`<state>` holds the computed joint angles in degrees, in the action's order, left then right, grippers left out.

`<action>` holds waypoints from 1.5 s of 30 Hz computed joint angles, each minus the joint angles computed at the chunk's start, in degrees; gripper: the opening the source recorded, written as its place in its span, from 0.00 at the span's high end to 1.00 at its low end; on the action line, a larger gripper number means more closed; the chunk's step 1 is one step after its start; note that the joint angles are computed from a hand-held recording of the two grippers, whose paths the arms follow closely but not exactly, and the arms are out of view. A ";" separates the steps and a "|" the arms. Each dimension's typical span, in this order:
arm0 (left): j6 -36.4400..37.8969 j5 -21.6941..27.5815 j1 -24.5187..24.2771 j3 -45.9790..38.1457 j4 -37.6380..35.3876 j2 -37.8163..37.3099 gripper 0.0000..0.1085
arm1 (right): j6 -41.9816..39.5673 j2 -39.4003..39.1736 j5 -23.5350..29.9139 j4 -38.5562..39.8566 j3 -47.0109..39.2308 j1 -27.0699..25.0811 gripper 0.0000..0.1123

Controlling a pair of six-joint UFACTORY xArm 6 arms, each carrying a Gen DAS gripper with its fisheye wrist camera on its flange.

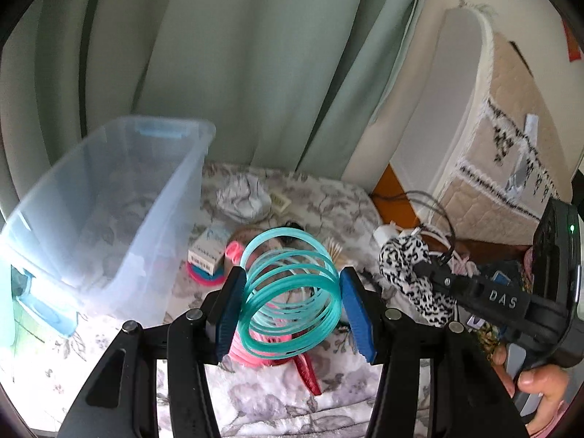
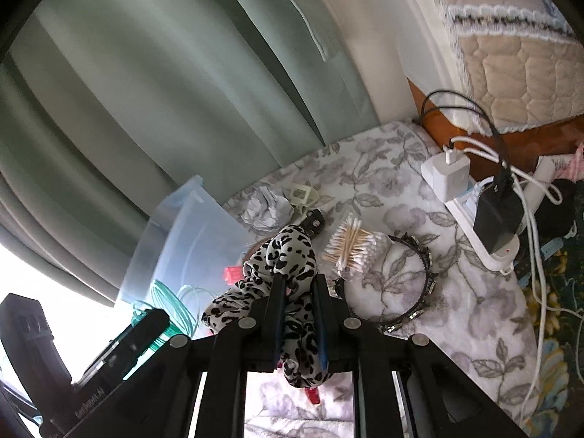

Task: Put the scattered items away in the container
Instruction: 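Carry the scrunchie with the right tool while the left tool carries the coils over the clear box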

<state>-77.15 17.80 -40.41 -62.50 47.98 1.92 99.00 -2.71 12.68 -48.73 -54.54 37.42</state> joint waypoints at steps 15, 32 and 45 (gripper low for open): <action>-3.98 2.93 -1.30 0.50 7.32 -6.23 0.50 | 5.73 -4.84 4.62 -7.32 -0.60 3.92 0.86; -6.86 2.38 2.05 3.98 11.63 -13.63 0.50 | -1.16 -1.99 8.51 -4.71 -8.27 7.10 0.86; -8.53 -0.73 9.99 6.05 14.60 -18.12 0.51 | -16.36 10.48 9.98 5.56 -24.53 9.72 0.86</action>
